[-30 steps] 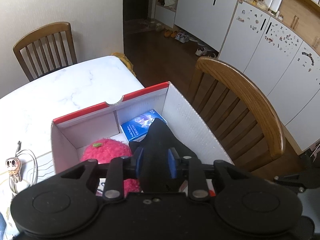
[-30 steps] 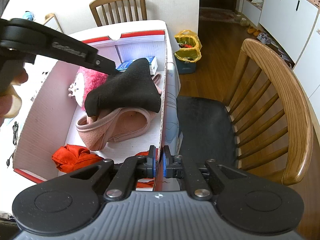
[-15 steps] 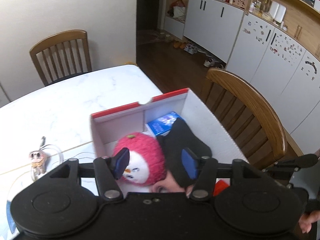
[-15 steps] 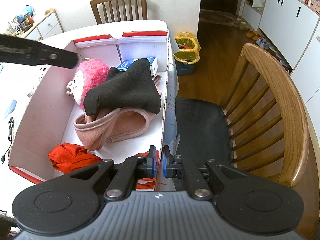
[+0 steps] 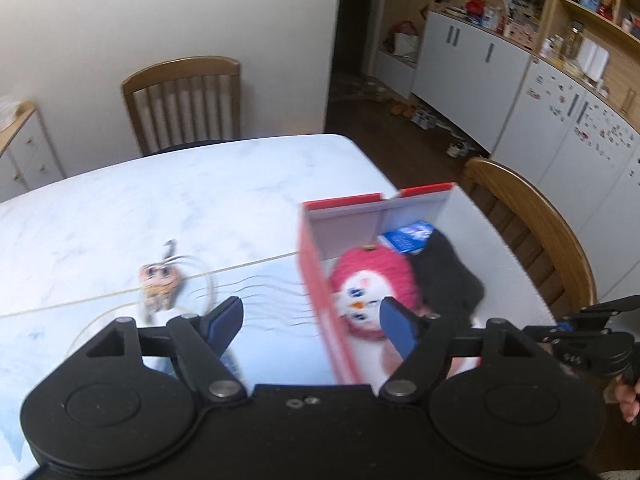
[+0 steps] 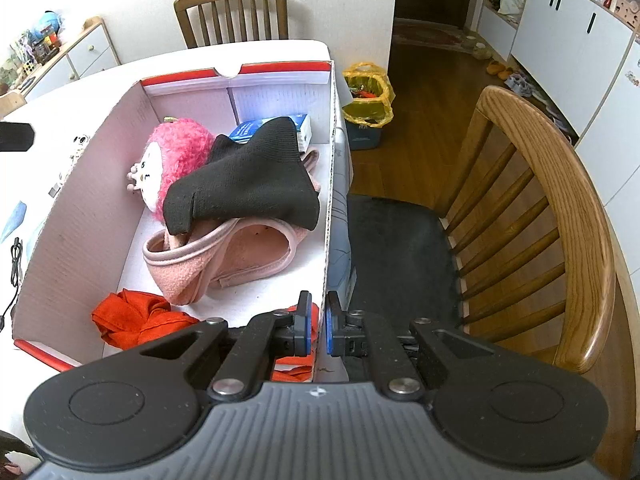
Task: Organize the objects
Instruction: 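Move the left gripper back to the black USB cable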
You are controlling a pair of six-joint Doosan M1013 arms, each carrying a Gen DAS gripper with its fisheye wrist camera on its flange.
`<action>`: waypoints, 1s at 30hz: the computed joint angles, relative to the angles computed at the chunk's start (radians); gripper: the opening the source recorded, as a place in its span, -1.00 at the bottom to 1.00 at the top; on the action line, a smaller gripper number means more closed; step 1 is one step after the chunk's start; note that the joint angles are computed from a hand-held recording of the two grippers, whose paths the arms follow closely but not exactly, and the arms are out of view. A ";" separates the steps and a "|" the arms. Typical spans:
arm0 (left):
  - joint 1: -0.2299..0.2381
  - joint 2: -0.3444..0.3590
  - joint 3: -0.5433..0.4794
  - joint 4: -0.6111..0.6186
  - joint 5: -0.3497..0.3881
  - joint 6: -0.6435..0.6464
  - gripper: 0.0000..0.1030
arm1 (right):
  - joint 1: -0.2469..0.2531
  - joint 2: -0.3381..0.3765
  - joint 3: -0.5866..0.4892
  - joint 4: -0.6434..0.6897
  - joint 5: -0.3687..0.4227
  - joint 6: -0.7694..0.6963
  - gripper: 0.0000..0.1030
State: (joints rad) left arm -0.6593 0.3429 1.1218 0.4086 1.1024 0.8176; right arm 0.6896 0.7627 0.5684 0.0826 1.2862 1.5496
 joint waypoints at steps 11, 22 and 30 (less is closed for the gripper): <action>0.034 -0.099 0.157 0.040 0.034 -0.131 0.60 | 0.012 -0.009 0.021 -0.040 -0.029 0.010 -0.87; 0.044 -0.156 0.275 0.044 0.072 -0.207 0.68 | 0.020 0.002 0.000 -0.067 -0.015 0.029 -0.84; 0.059 -0.158 0.322 0.043 0.088 -0.257 0.68 | 0.024 0.014 -0.020 -0.084 -0.004 0.040 -0.84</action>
State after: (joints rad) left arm -0.5999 0.1844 1.4437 0.4514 1.1904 0.5603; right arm 0.7137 0.7762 0.5487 -0.0013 1.2826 1.5892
